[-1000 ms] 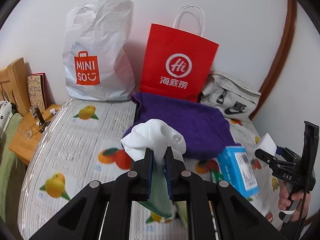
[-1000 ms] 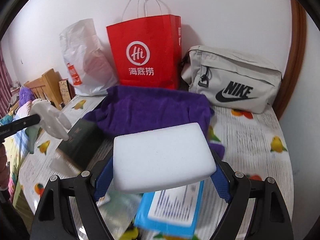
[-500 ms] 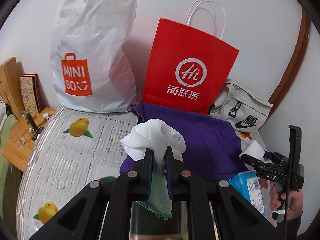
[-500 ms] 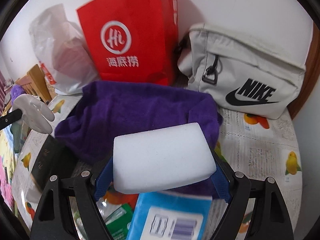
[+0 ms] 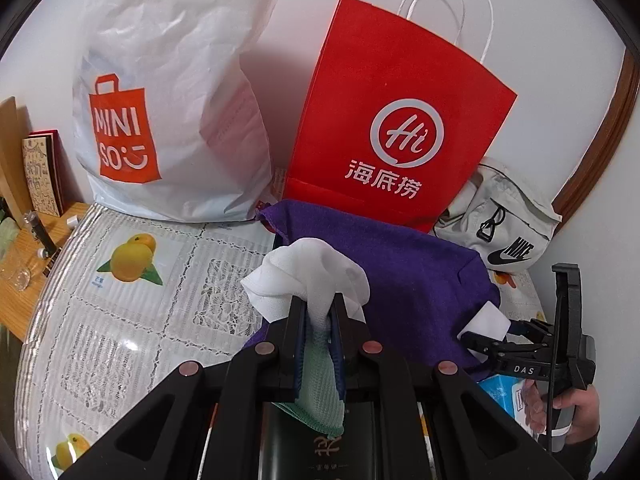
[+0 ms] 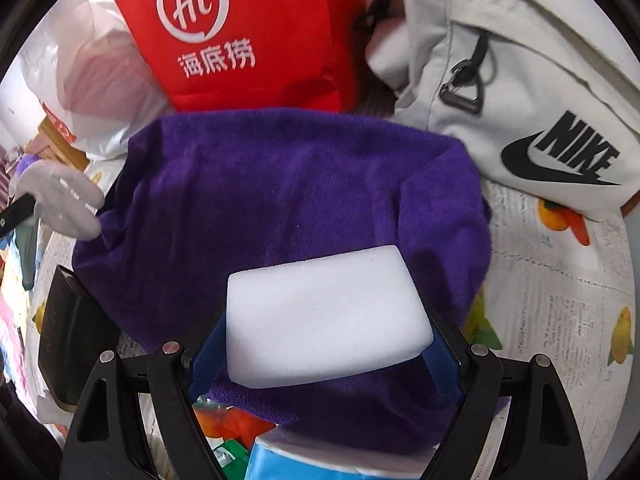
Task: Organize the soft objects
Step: 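Carry the sponge in the right tool and the glove in the left tool toward the purple towel, then open the right tool to drop the sponge on the towel while the left tool releases the glove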
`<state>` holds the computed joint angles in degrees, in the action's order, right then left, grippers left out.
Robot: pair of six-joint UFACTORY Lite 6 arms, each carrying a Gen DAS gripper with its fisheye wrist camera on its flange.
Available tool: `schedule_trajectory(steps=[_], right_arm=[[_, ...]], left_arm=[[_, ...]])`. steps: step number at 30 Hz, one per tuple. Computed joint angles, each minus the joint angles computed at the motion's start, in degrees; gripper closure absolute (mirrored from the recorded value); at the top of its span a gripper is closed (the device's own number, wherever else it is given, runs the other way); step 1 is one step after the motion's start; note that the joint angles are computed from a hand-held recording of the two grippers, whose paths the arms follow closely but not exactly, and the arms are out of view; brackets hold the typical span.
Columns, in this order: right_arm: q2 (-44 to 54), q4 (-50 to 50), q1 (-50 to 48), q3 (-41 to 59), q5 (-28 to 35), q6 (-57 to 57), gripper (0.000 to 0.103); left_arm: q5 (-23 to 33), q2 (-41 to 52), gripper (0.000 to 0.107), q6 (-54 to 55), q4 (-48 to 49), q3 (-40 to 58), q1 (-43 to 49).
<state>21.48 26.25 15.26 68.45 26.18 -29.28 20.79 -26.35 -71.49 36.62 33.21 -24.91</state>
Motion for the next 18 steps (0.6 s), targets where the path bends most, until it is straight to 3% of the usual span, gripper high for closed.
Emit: schedule_trajectory(steps=[5, 8, 18], right_arm=[[1.91, -1.11, 0.83, 1.36, 1.01, 0.66, 0.015], [1.69, -5.71, 1.82, 1.07, -0.77, 5.73, 0.004], [-10.47, 6.83, -2.22, -7.88, -2.99, -6.72, 0.003]], left_arm=[[-2.31, 2.65, 0.095, 2.97, -2.75, 0.74, 1.57], [-3.37, 3.71, 0.095, 5.39, -5.04, 1.19, 2.24], [-6.40, 11.13, 0.095, 12.12, -10.97, 6.68, 2.42]])
